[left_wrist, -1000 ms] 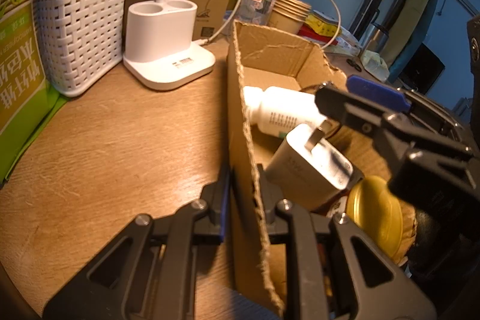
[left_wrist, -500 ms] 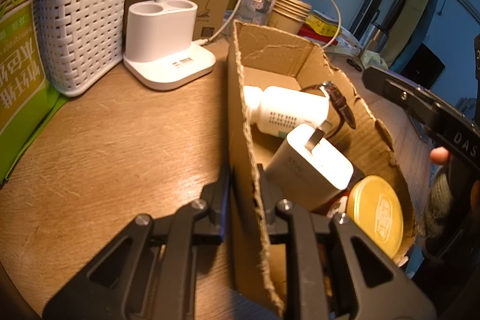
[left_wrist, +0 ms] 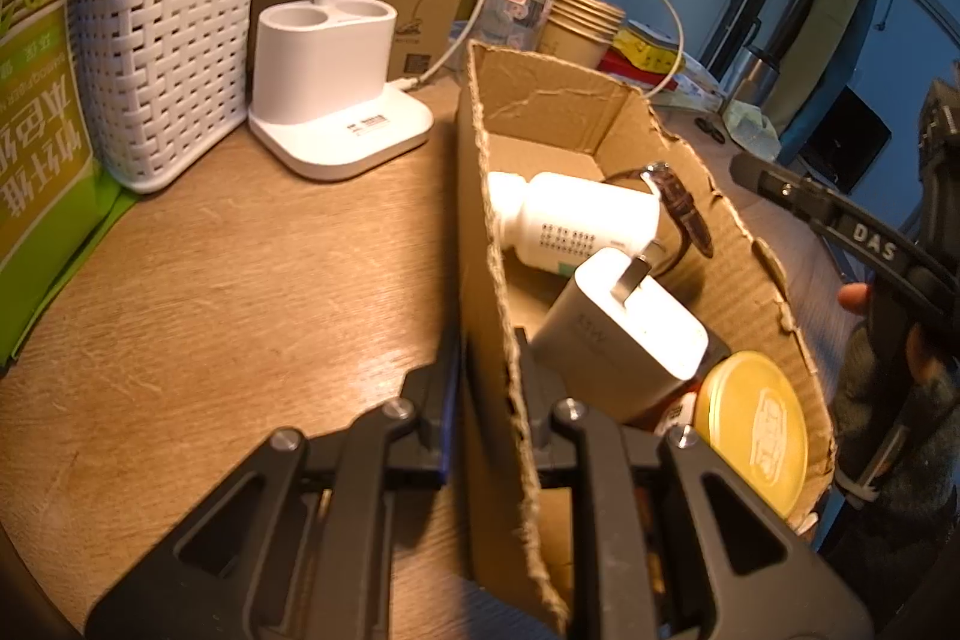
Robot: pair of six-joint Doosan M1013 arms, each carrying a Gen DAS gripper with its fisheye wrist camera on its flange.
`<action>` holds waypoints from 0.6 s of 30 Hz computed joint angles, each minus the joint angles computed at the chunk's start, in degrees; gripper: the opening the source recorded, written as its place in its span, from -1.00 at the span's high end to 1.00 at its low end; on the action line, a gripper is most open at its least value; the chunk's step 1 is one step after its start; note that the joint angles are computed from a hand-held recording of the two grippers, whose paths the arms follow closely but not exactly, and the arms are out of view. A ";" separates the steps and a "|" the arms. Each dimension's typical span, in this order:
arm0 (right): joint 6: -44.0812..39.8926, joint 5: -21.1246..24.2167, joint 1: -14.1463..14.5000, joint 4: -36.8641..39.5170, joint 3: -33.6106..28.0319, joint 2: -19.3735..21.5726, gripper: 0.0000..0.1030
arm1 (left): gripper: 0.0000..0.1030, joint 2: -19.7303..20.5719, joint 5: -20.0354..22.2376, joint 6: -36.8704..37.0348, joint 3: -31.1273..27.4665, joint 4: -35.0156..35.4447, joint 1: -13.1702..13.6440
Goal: Organize rigid objects
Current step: 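Move the right tool to the black flashlight and grasp it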
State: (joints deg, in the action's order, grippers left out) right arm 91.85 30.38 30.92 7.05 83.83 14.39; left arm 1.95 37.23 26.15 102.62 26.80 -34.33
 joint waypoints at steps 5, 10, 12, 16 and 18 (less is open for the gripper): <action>-0.85 0.96 -1.15 3.08 -0.08 0.78 -0.11 | 0.68 0.00 0.00 0.00 0.00 0.00 0.00; -2.61 2.98 -1.60 4.62 -1.37 2.38 -0.11 | 0.68 0.00 -0.01 -0.03 0.01 0.05 -0.01; -2.32 4.32 -1.48 2.98 -2.50 3.27 -0.11 | 0.68 0.01 0.01 -0.01 -0.01 0.03 0.00; -5.47 6.83 -1.57 4.04 -4.22 4.63 -0.10 | 0.68 0.01 0.01 0.00 -0.01 0.02 0.00; -7.56 7.61 -1.66 5.58 -4.71 5.11 -0.07 | 0.68 0.01 0.01 0.00 -0.01 0.02 0.00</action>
State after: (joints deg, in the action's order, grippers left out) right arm 84.28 37.99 29.26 12.63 79.12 19.49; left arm 1.96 37.24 26.15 102.61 26.81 -34.33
